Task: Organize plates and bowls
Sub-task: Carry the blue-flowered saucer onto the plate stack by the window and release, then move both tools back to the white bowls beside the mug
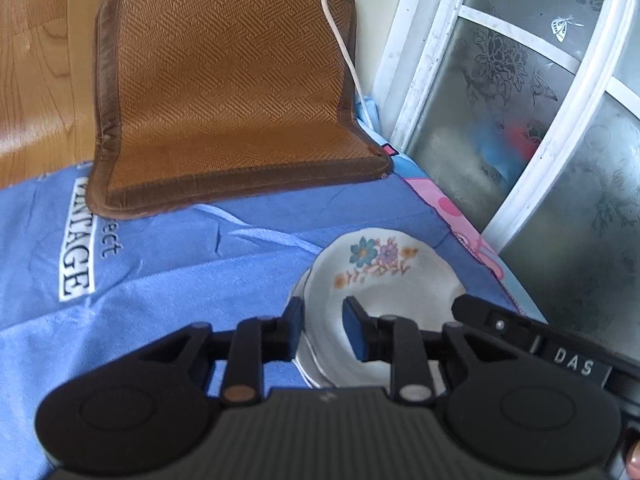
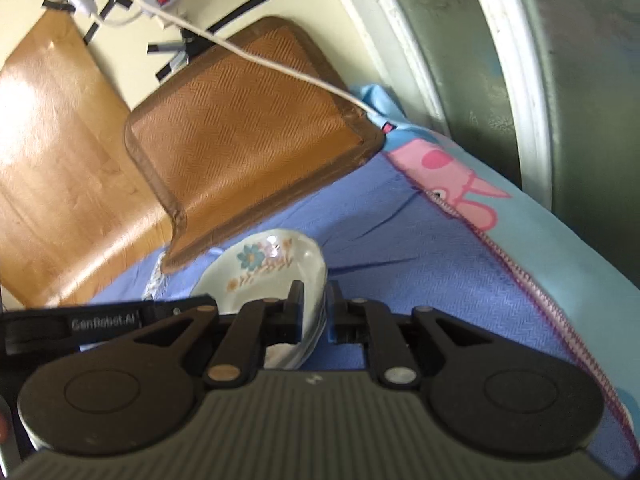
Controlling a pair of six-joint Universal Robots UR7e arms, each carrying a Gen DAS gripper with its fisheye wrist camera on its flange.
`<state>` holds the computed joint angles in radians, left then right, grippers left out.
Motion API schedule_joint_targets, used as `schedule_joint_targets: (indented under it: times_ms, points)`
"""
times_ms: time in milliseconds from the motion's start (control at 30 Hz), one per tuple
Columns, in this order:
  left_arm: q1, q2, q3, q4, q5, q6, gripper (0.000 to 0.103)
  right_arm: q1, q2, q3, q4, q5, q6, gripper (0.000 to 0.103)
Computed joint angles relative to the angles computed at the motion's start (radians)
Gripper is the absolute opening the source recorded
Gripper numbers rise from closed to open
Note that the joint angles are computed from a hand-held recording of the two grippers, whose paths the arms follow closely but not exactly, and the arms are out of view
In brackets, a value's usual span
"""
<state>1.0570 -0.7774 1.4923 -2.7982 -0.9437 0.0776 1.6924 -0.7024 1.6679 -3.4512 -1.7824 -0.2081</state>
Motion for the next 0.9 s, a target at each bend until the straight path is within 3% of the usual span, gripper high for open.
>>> schedule_joint_targets:
  times_ms: [400, 900]
  points:
    - [-0.019, -0.056, 0.083, -0.106, 0.085, 0.061, 0.027, 0.024, 0.009, 0.019, -0.090, -0.009, -0.043, 0.018]
    - [-0.015, -0.168, 0.260, -0.289, 0.194, 0.156, 0.029, 0.093, 0.046, 0.020, -0.033, -0.014, -0.052, 0.018]
